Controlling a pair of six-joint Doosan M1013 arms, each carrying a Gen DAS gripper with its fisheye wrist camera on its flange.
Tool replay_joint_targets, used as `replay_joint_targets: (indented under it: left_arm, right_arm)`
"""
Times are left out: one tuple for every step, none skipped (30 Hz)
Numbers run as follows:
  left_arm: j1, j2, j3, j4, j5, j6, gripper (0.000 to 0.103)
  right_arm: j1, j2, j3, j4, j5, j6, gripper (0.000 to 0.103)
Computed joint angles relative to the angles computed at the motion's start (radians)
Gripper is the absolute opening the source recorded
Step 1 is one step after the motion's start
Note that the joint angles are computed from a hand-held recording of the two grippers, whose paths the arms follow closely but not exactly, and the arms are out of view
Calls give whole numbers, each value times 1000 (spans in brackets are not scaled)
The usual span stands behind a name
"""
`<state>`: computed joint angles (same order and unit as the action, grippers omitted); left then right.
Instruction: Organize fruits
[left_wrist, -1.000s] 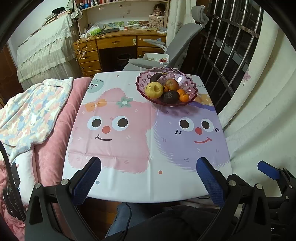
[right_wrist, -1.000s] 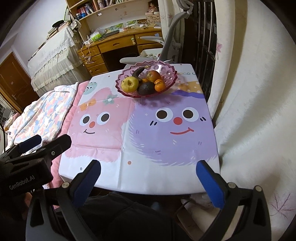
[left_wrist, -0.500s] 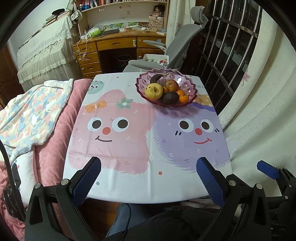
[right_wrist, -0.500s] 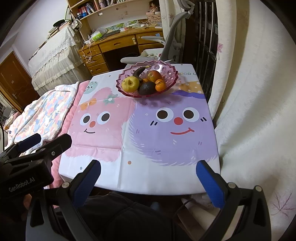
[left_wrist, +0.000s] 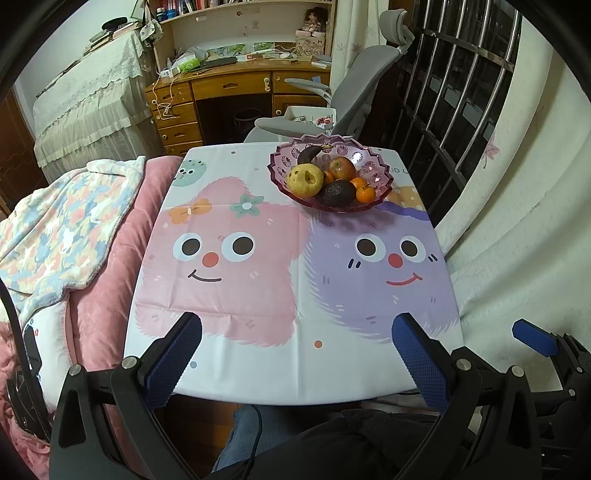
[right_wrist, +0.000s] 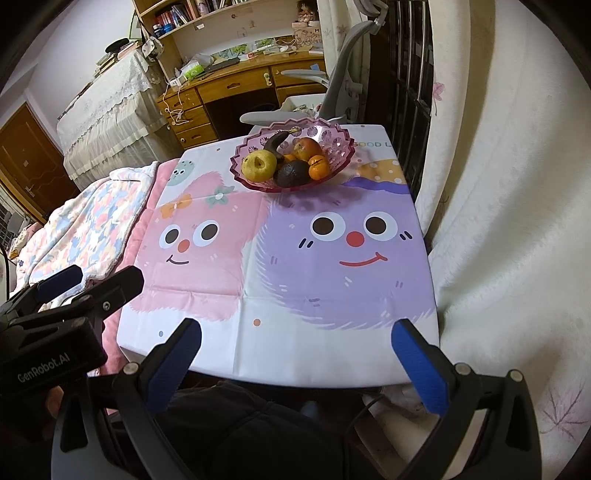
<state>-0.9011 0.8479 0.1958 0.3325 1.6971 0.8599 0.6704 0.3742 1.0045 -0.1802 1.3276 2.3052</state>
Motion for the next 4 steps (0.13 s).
replay_joint_targets:
  left_arm:
    - [0, 0, 0, 0, 0, 0, 102]
    - [0, 0, -1, 1, 0, 1, 102]
    - [0, 0, -1, 1, 0, 1, 102]
    - [0, 2, -3, 0, 3, 2, 102]
  right_arm:
    - [0, -1, 3, 0, -2, -1, 103]
    - [0, -2, 4, 0, -2, -1, 103]
    - [0, -3, 6, 0, -3, 0, 103]
    - [0, -1, 3, 0, -2, 0, 103]
